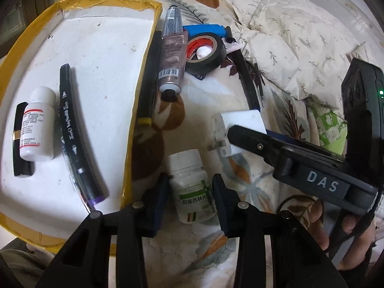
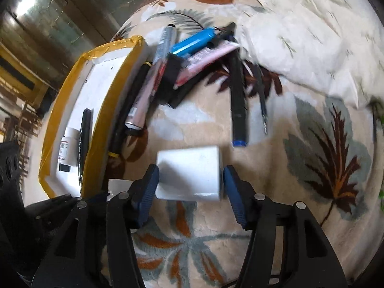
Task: Organize objects
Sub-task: 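Grasp the white charger block with the right gripper, then carry the green-label pill bottle into the tray with the left gripper while the right gripper carries the charger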
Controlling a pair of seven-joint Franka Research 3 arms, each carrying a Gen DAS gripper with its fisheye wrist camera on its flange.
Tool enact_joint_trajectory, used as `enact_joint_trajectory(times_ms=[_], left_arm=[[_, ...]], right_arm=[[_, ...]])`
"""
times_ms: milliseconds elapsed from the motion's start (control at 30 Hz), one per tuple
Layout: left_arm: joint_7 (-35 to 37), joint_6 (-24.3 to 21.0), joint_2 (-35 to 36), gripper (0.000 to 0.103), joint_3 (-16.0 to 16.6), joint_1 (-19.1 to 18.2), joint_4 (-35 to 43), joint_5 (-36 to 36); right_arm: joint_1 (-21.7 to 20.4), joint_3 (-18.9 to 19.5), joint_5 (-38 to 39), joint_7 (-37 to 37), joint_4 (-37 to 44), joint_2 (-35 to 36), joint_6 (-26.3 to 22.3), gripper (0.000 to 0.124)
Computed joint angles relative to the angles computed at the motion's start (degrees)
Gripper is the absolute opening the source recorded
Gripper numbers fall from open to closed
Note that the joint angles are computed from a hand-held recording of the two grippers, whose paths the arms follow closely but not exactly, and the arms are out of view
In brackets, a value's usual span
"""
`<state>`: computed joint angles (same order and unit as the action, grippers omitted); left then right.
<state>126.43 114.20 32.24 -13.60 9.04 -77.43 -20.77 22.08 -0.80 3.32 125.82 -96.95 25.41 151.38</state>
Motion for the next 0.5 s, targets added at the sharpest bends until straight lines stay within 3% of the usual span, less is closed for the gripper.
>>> enact_joint_trajectory(times_ms=[67,300,400,500], left_arm=[[0.3,0.3,-0.2,0.037,0.0,-0.1,-0.4,0.2],[0.5,1.5,-0.4,0.037,-0.3,0.0,-0.9,-0.4],[0.9,1.8,-0.6,0.037,-0.3,0.1,-1.1,-0.6],[0.6,1.6,-0.4,0.037,-0.4,0.3,-0.8,-1.2]], right_arm=[[-1.6,1.9,3.3,-2.5,-2.0,-0.9,1.6,0.057],[0.1,-0.1,0.6,-0.3,3.4,2.3,-1.8,0.061],[0.6,-0.6,-1.0,-0.5,7.9,4.8,-6.7,0.061],[0.6,-0.5,-1.1,0.2,5.4,3.3,-4.5,0.06]])
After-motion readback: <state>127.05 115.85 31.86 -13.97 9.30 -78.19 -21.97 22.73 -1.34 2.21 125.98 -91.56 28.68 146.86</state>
